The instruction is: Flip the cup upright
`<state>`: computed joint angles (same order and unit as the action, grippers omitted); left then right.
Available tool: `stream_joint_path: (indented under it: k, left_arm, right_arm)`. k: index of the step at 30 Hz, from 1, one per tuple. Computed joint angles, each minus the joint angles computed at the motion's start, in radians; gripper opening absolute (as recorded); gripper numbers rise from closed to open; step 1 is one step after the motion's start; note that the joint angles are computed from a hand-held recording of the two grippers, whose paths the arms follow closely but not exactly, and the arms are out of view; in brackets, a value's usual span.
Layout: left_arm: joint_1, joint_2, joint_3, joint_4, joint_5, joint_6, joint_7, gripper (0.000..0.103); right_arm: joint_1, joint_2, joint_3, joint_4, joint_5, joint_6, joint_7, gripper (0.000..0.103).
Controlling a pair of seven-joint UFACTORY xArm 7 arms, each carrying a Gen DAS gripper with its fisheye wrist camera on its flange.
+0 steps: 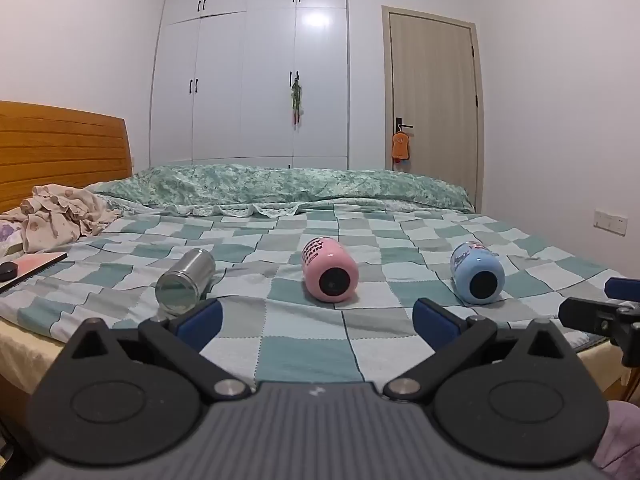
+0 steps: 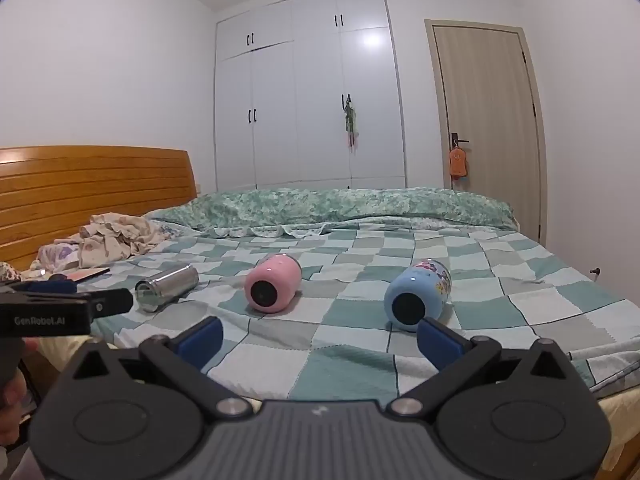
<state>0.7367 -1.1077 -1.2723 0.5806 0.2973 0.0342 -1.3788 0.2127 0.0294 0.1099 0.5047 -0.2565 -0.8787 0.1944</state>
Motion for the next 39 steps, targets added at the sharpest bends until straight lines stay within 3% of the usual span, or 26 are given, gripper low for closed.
stream_joint_path:
  k: [10,17,39]
  left_arm:
    - [0.026,0.006,-0.015,0.023,-0.001,0.006,0.008,0.103]
    - [-0.011,-0.009,0.007,-0.011,-0.007,-0.004,0.002,0.103]
    - [0.003,-0.033,-0.009,-0.006,-0.008,-0.008,-0.017,0.103]
  right_arm:
    - [-0.001,-0.005,-0.001,0.0,-0.01,0.017,0.021,0.103]
    - [-0.002,-0.004,-0.001,0.001,-0.011,0.016,0.024,0.103]
    - [0.003,0.001,0.001,-0.007,-0.003,-0.004,0.023,0.103]
